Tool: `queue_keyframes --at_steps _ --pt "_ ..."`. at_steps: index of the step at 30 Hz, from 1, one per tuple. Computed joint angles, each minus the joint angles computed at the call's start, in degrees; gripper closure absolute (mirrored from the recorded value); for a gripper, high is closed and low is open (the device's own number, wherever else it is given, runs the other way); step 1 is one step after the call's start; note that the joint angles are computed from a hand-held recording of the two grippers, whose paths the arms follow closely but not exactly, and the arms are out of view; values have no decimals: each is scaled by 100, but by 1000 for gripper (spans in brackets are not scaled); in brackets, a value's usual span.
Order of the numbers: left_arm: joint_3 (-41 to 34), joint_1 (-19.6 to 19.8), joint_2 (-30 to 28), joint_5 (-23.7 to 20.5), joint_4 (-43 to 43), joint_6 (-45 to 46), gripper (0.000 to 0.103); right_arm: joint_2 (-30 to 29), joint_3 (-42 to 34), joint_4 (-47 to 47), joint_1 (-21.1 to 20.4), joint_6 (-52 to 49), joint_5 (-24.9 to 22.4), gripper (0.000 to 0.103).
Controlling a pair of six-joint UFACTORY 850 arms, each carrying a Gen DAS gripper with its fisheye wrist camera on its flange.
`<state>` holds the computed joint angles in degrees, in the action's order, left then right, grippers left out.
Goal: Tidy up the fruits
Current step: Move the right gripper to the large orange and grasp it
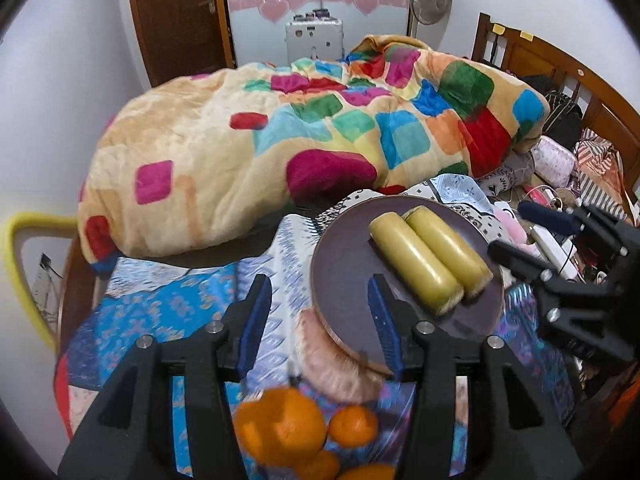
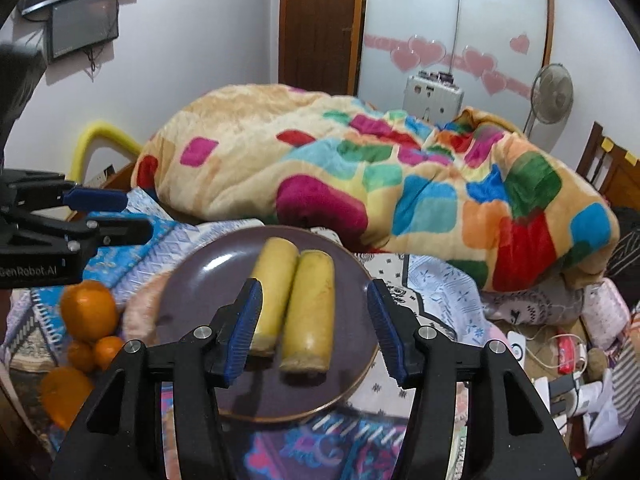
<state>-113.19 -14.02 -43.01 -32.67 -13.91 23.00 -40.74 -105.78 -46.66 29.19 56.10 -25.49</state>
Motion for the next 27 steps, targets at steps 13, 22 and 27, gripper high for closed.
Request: queue_keyframes --at_steps 13,22,27 --pt "1932 397 1360 680 -831 787 46 554 725 -1335 492 1377 61 45" --pt "2692 620 1631 867 -676 837 46 410 774 -917 681 1124 324 45" --pt "3250 723 1875 1052 -848 1118 45 362 850 -638 841 974 595 45"
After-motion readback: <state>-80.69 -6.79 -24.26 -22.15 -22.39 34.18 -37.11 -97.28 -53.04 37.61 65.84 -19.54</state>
